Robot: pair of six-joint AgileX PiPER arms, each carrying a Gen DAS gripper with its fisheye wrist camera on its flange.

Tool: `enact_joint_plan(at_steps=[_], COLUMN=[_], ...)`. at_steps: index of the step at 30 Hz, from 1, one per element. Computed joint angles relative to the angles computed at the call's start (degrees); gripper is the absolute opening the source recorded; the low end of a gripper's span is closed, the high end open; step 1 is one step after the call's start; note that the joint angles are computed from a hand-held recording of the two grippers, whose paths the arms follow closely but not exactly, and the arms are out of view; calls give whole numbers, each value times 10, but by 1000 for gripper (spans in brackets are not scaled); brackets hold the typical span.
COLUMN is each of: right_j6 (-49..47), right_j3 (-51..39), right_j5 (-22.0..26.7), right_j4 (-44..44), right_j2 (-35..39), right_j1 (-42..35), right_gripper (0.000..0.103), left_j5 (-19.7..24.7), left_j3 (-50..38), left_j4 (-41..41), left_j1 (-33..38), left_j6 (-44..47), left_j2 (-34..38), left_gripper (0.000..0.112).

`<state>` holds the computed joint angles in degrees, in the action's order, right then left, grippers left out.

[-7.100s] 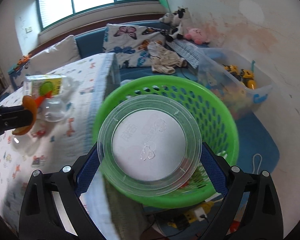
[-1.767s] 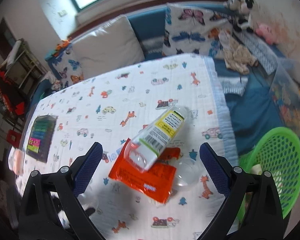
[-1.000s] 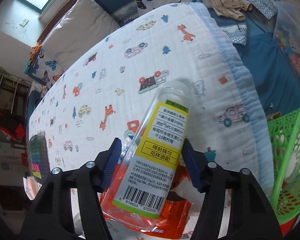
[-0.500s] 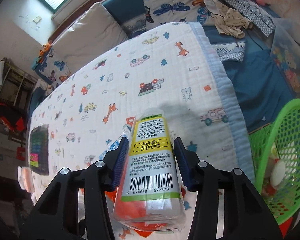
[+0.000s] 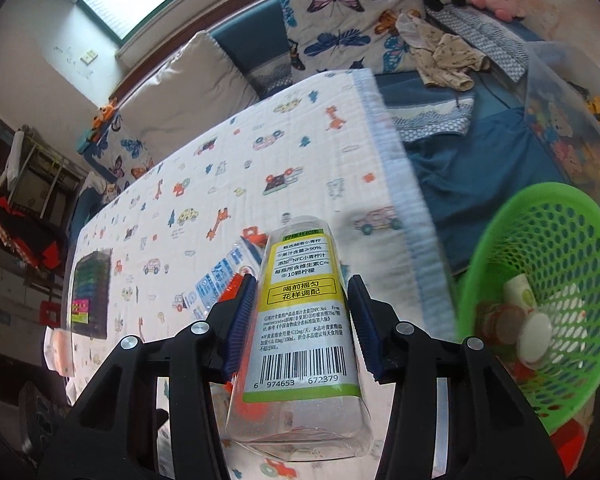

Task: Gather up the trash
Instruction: 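Carry the juice bottle and clear cup into the green basket and open both grippers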

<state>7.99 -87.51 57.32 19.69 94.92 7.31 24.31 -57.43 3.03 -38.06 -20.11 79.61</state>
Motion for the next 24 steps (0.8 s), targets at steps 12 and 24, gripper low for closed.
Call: enact_joint_plan(at_steps=[12,24], right_j6=[-86,-138], right_j3=[103,147], right_j5=[3,10], right_j4=[54,88], right_j2=[-92,-120], right_j1=[-111,-178], right_gripper=[48,48], left_j5=[13,5], left_j3=[-6,15], left_j4=[-11,-215], left_j1=[-6,47], left_j6=[-17,154], left_j2=[33,81], left_gripper=[30,48])
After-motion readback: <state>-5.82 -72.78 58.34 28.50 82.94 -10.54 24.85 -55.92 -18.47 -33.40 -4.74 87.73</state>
